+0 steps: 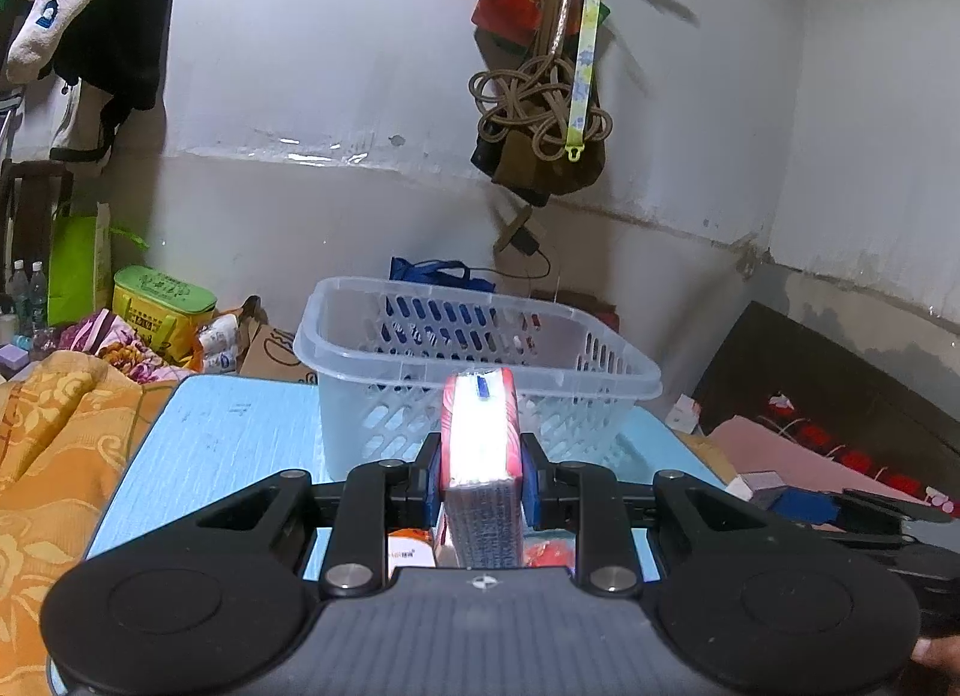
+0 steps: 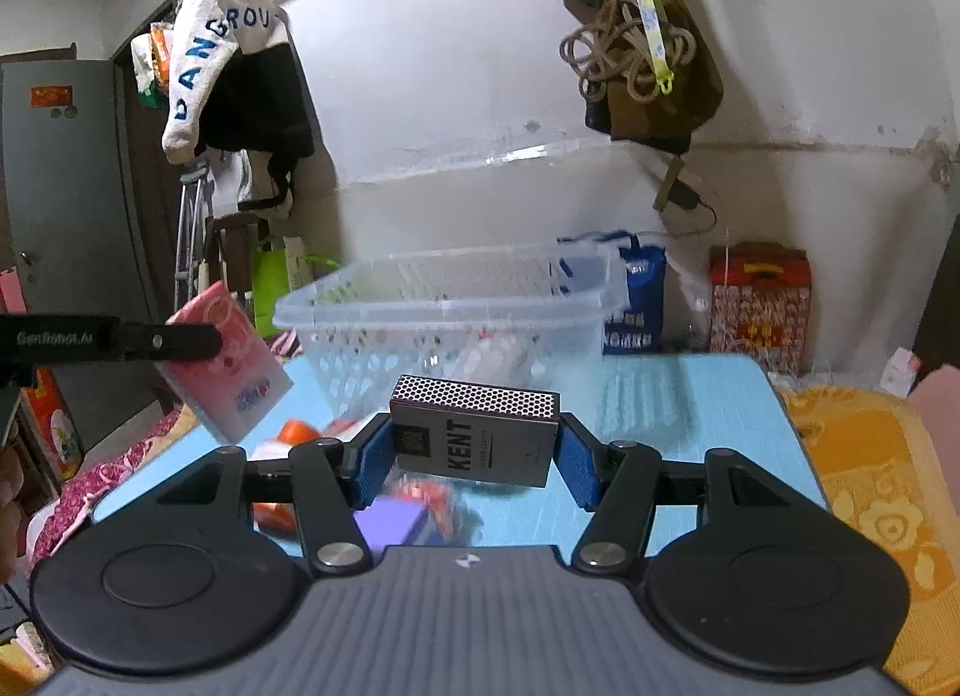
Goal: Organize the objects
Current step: 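Carry the KENT box and tissue pack into the basket and release both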
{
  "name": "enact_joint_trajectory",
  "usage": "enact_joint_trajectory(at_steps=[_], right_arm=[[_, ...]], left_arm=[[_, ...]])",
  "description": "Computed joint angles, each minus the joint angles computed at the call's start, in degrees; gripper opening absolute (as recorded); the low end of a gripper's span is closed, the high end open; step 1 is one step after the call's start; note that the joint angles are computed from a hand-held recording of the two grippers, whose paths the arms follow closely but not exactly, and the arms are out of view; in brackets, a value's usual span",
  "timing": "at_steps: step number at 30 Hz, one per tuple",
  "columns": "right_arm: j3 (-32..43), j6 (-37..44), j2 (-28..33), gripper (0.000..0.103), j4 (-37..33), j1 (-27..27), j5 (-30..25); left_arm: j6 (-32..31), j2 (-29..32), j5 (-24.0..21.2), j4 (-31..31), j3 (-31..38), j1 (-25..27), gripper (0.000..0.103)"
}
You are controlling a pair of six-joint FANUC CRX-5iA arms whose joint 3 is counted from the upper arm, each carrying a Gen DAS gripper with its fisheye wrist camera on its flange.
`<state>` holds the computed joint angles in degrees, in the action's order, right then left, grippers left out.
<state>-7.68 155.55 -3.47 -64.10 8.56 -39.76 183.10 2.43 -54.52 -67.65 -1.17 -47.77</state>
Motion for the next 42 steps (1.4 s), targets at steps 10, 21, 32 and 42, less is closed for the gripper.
enact_joint_trajectory(at_steps=[10,21,32,42], right_arm=[[12.7,4.1,9.0,0.061,-4.9,4.7,5.7],[18.5,-6.7,17.2,0.103,8.8,11.3,14.6],[1.1,-4.3,2.9,0.103,0.5,3.2,0.4],[-7.2,-15.5,-1.1,0.103,19.9,13.1,9.4]], left_arm=[[2.3,1.8,6.2,-3.9,6.1,6.3,0.029],[-3.2,10.1,10.4,4.2,13.3,15.8,0.084],[-2.9,4.5,0.9,5.3,2.6,8.1,0.098],[-5.1,2.6,-1.4,11.5,-1.3,7.5,0.098]])
